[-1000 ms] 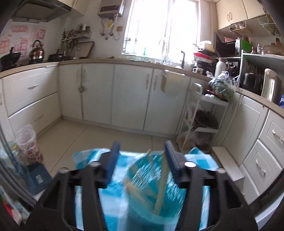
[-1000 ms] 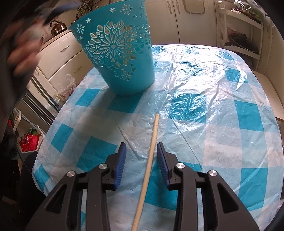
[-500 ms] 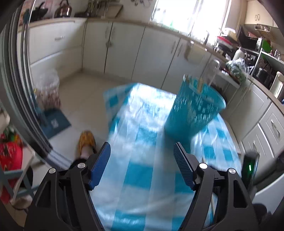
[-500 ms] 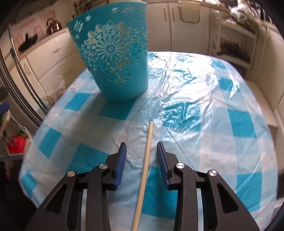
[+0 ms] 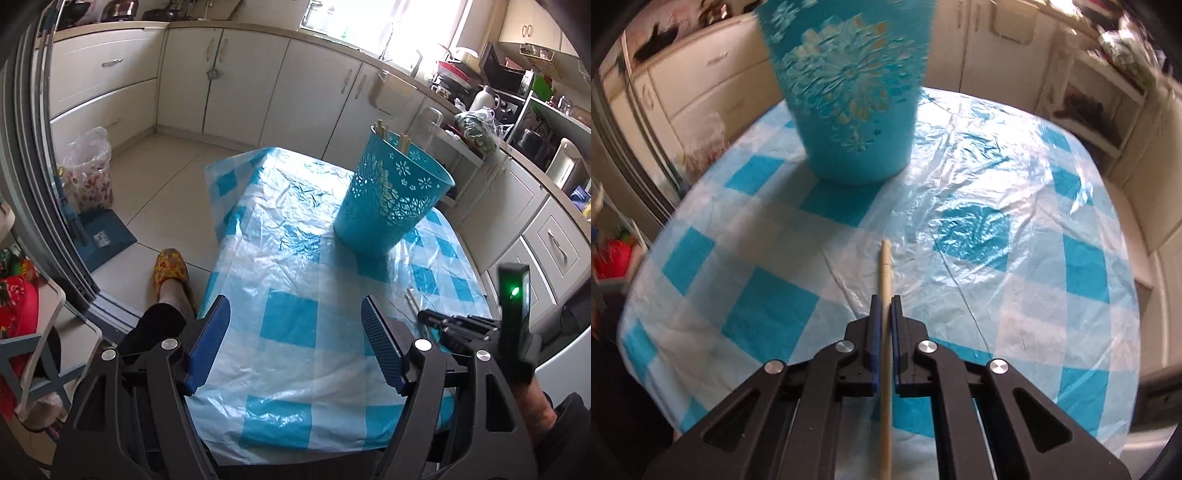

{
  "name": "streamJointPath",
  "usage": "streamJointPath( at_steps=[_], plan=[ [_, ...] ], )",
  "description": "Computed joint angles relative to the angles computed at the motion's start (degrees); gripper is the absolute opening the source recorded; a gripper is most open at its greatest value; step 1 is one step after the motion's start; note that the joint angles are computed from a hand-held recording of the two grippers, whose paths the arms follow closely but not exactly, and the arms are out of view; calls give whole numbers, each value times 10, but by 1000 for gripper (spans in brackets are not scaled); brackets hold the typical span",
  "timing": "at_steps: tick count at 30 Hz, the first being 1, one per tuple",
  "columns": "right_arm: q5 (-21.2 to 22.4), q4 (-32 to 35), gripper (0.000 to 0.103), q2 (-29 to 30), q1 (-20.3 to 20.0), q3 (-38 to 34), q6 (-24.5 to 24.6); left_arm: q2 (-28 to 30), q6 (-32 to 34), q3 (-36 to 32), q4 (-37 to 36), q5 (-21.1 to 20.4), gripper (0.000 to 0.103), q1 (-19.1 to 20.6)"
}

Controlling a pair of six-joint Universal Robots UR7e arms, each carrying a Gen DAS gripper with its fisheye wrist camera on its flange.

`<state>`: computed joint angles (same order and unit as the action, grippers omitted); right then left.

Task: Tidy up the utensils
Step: 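Close the right tool on the last chopstick and lift it, then open the right tool over the basket to drop the chopstick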

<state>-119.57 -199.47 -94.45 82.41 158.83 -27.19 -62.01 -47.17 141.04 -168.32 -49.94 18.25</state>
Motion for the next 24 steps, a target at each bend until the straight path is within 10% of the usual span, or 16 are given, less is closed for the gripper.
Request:
streamJointPath(
  at_steps=[5,9,16,24],
  plan=[
    [147,148,6,-198,-37,7,49,11,0,-1,0,-21,70,8],
    [197,162,6,-243,16,-24,73,26,1,-5,-5,-35,70,9],
    [210,-37,6,-78,118,-127,86,44,16,-17,-20,-53,70,1],
    [195,-219,6,111,122,-237,41,68,36,-38,-37,-80,70,21]
  ],
)
